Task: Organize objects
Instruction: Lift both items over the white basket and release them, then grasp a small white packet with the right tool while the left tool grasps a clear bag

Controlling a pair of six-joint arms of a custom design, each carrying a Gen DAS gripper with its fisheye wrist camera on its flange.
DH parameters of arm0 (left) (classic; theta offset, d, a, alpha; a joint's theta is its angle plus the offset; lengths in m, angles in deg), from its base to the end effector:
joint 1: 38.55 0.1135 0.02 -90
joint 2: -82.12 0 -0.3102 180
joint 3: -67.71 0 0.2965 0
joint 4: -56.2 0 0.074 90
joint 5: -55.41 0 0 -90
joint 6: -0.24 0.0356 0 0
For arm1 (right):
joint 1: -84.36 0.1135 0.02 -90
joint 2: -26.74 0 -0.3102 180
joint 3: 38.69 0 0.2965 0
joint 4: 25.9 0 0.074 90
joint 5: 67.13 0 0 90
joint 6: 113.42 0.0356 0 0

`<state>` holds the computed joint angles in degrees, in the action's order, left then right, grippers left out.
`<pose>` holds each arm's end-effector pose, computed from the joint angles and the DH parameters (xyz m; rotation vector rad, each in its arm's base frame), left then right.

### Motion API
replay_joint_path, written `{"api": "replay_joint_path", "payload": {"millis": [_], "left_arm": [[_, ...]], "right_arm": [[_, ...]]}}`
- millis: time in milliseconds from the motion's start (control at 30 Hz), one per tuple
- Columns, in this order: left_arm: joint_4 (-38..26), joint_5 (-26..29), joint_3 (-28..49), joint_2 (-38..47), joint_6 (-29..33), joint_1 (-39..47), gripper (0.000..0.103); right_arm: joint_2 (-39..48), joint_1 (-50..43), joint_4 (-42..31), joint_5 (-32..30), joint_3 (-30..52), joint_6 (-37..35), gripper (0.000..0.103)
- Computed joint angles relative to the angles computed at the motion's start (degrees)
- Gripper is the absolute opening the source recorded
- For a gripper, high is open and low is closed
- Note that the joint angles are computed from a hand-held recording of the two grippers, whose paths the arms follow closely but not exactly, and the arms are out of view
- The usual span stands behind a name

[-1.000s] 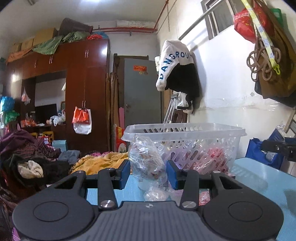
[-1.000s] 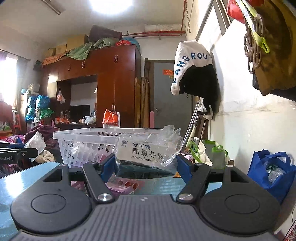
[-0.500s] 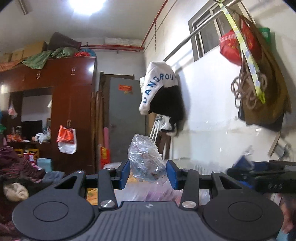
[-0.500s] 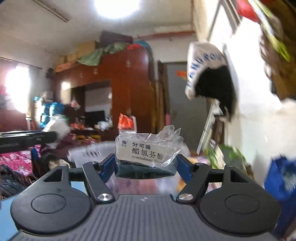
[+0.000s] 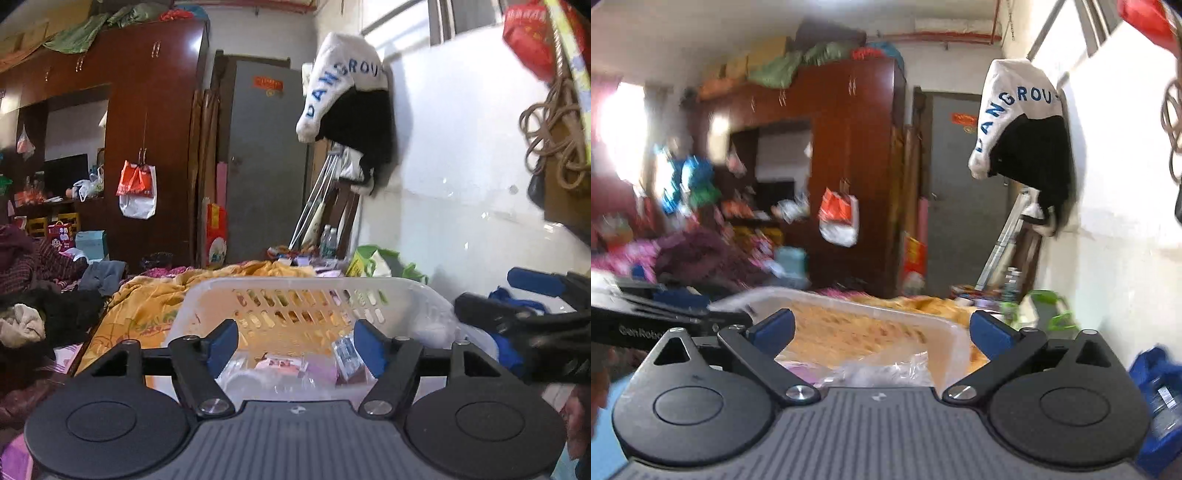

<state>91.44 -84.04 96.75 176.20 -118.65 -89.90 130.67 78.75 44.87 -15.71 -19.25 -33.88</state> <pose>0.1782 -0.1795 0.1058 -0.1231 1.8960 -0.0393 0.2232 0.0004 0.0953 -0.5424 1.6900 0.4053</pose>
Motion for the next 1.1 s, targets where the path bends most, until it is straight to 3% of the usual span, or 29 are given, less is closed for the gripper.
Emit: {"api": "replay_joint_path", "payload": {"millis": [100,167,233,367,500,633,833,900,1100], "left_arm": [[2.14,-5.79,-4.2,1.03,-4.18,-7.08,0.082],[0.59,-10.18,-3.95,4.31,-7.85,-11.31,0.084],[-5.58,-9.33,-3.43,5.3,-12.88,-11.71,0.086],[-0.63,-0.42,-4.65,10.57,-14.57,-4.58,0.085],[5.28,5.8,-6.06,14.06,-14.62,1.39,0.085],[-0.65,4.73,-4.88,12.81,-16.44,1.94,0.085],[-2.03,8.88,-2.91,14.92,-14.42,5.29,0.085],[-3.45,10.68,-1.52,16.06,-13.87,6.11,0.085],[-8.59,10.13,0.61,15.0,-13.75,5.58,0.085]], "right_arm": [[4.11,-6.48,4.28,-8.53,-3.22,-1.06,0.103],[7.37,-8.2,4.45,-9.57,-4.65,-4.11,0.103],[6.48,-7.82,-4.88,-7.54,-4.54,-9.13,0.103],[6.96,-5.01,-23.59,-7.07,-0.9,-19.43,0.103],[10.53,-0.92,-20.26,-2.6,1.39,-12.67,0.1],[10.92,2.28,-24.64,0.54,4.95,-7.56,0.096],[12.97,10.25,-21.75,12.12,5.24,-6.46,0.094],[12.46,10.85,-22.97,12.93,5.66,-6.9,0.085],[13.25,7.7,-23.11,9.26,5.85,-7.45,0.084]]}}
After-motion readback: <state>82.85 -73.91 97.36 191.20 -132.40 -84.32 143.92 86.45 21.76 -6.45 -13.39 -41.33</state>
